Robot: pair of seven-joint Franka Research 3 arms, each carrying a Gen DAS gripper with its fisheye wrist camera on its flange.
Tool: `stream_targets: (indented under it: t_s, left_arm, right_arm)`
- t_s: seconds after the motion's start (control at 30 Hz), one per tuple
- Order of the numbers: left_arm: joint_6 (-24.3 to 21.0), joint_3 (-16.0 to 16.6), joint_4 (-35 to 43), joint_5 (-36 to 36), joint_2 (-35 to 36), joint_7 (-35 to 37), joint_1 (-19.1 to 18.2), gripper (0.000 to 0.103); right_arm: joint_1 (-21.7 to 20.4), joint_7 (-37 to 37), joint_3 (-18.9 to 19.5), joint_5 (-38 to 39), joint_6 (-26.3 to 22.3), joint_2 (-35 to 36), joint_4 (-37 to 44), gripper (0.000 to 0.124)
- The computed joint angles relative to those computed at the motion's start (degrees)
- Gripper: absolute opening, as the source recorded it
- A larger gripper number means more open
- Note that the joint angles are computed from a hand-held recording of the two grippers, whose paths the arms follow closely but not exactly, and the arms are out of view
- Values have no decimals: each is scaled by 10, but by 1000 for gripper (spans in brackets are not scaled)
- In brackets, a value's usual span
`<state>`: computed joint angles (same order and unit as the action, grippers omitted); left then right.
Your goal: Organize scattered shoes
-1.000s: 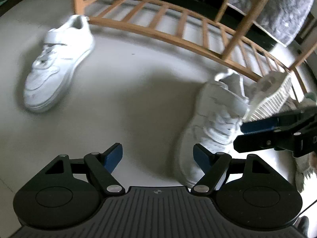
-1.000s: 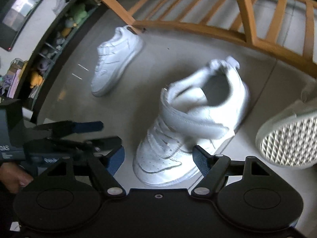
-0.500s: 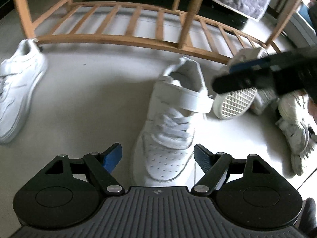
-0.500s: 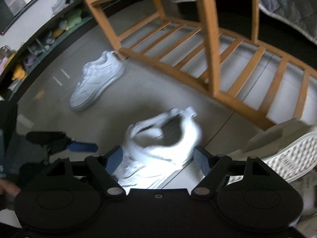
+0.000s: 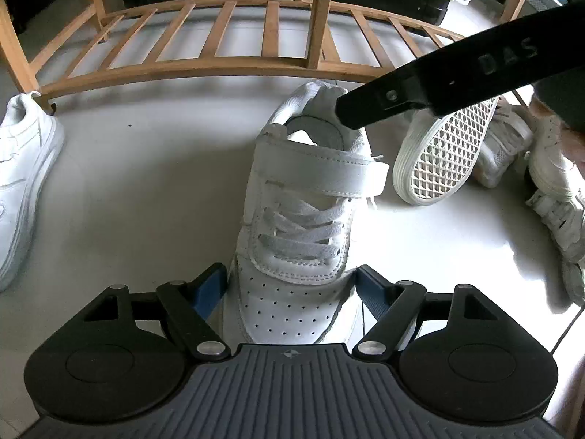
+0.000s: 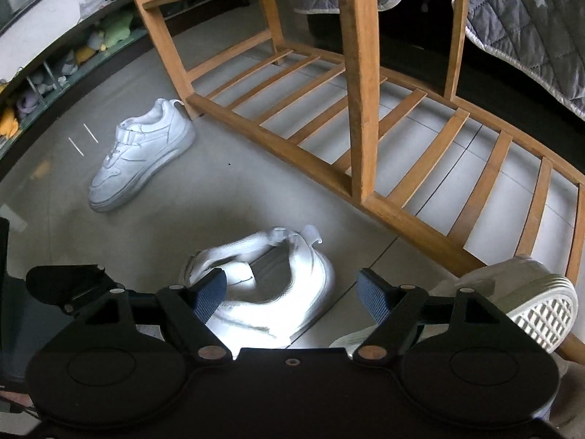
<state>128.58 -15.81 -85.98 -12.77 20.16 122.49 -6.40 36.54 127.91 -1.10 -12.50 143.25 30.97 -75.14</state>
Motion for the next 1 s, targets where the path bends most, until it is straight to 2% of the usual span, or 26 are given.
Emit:
stream_targets:
  t_s: [0.6,0.7,0.83,1.0]
  left_arm:
    - [-11,9,16,8,8,5,15,77]
    - [-11,8,15,8,7,8,17,77]
    - [-13,8,16,7,6,13,19,77]
    - [-31,9,28,1,12,19,25,78]
  right_arm:
    - [10,-37,-5,-16,-43,31,47,83]
    - [9,-35,-4,-16,-19,30,38,83]
    - [16,-27,-13,-20,-14,50,66,83]
    - [6,-46,-2,11,-55,85,120,83]
